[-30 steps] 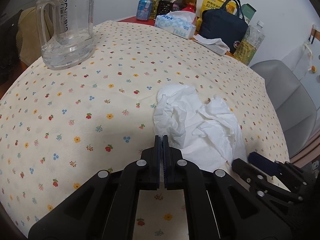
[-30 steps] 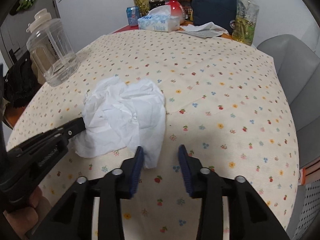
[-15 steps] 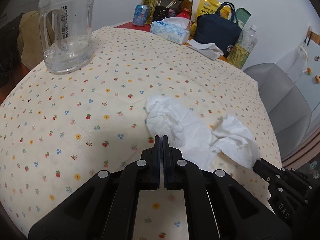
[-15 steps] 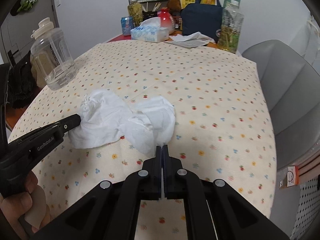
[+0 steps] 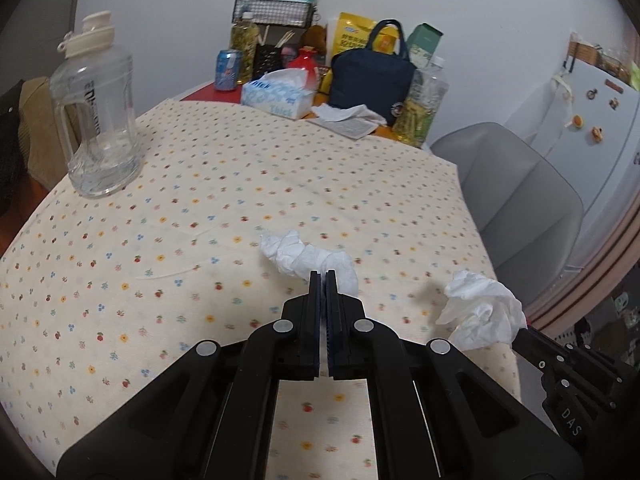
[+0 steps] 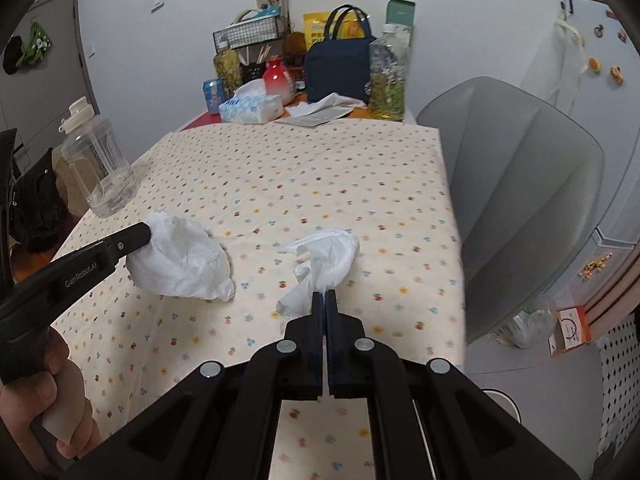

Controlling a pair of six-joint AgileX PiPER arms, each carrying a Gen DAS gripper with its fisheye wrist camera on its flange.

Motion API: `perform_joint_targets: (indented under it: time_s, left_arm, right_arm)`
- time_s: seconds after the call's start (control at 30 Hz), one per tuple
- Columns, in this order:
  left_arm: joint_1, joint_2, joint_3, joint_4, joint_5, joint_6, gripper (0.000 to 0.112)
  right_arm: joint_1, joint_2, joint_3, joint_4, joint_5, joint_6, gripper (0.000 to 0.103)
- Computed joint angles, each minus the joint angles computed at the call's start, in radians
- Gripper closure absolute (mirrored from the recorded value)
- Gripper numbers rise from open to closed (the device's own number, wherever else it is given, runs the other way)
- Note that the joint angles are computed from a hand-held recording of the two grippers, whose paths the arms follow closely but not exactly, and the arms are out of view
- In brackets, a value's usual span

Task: Collect trash
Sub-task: 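Carry both white tissues with both tools over the wastebasket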

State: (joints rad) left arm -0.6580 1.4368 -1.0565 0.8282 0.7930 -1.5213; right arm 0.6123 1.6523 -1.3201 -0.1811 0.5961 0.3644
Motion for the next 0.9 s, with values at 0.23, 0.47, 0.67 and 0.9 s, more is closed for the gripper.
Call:
perform_joint_targets:
  time_s: [0.23,0.47,0.67,0.9]
  left_arm:
    - [-0.105,0.078,-0.127,0.013,0.061,0.015,0.109]
    - [-0.179,0.196,-0.274,-0.003,0.072,0.064,0.109]
    - [-0.221,0.302,-0.405,-0.034,0.065,0.126,0.109]
    - [-0.269,0.443,-0.597,-0.083,0.082,0.230,0.109]
  right_arm:
    - [-0.096,-0.137,0.115,0.019,-0.017,-0.023,0.101]
    - [-0.214,-0.253,0.210,0.053,-0.024,-0.074,0.101]
    - [-0.327,-0.319,0.268,0.094,-0.018,-0.131,0.101]
    - [-0.479,-0.384,0.334,0.186,-0.020,-0.246,0.101]
